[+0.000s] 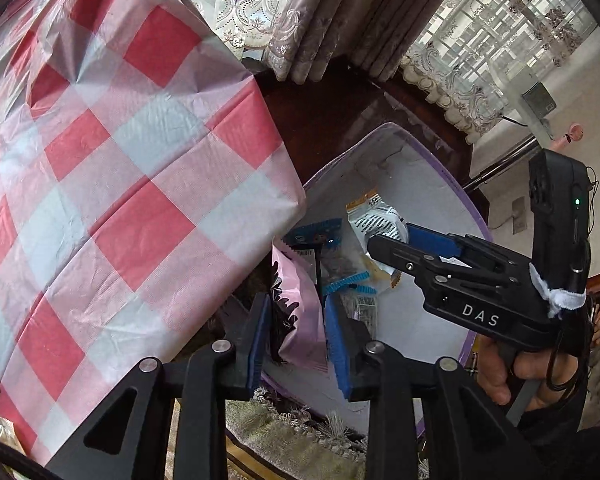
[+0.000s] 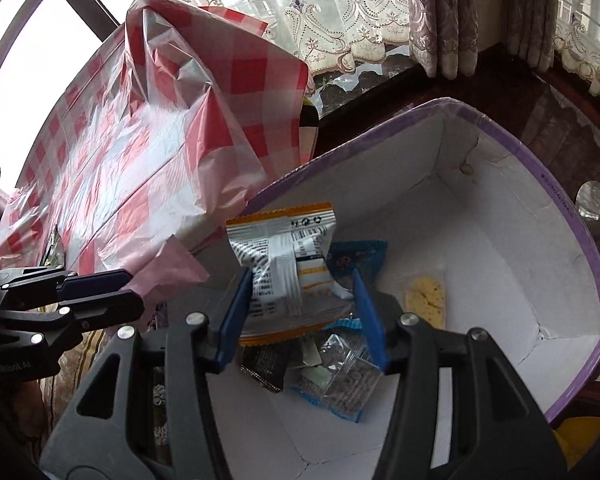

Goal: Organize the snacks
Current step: 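Carry both packets into the white box and open both tools, then move both tools back toward the snacks on the table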

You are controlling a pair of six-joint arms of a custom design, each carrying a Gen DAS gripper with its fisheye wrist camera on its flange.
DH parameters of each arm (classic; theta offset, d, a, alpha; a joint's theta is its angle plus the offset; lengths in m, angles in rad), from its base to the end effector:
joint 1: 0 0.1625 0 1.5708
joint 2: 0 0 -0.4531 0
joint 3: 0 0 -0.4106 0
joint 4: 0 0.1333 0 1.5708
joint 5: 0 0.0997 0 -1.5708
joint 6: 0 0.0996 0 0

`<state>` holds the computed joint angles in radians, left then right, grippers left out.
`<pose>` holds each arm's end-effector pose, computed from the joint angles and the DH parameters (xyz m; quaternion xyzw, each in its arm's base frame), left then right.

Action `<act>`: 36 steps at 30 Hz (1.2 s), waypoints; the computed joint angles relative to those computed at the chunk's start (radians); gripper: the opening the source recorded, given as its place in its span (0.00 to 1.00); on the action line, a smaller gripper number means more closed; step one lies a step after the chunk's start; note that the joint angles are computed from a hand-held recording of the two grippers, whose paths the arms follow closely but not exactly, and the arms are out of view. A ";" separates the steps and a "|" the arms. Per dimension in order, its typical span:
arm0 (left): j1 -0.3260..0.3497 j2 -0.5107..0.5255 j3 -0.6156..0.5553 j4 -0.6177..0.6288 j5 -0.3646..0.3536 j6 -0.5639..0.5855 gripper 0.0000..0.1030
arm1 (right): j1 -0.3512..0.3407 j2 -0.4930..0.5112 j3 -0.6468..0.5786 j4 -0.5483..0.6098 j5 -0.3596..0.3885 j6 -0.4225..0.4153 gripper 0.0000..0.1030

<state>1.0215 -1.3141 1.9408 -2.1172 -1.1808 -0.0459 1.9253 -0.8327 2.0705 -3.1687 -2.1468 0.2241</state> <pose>-0.1357 -0.5496 0.2601 0.2517 0.9474 -0.0191 0.1966 0.2692 -0.4995 0.0666 0.0107 -0.9446 0.2443 0.2188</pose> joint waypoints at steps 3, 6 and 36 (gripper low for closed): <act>0.005 -0.003 -0.001 -0.003 -0.002 -0.015 0.37 | 0.002 -0.001 -0.004 0.005 -0.001 0.001 0.54; 0.006 -0.013 0.002 -0.011 0.002 -0.020 0.38 | 0.011 0.000 -0.011 0.012 -0.005 0.005 0.54; 0.152 -0.307 0.061 -0.156 0.133 -0.105 0.38 | 0.208 0.217 -0.322 0.280 0.054 -0.034 0.61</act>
<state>1.1732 -1.6208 2.0022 -2.2732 -1.0482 -0.1507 2.1334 -0.6159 1.7487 -2.8891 -2.0930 0.1899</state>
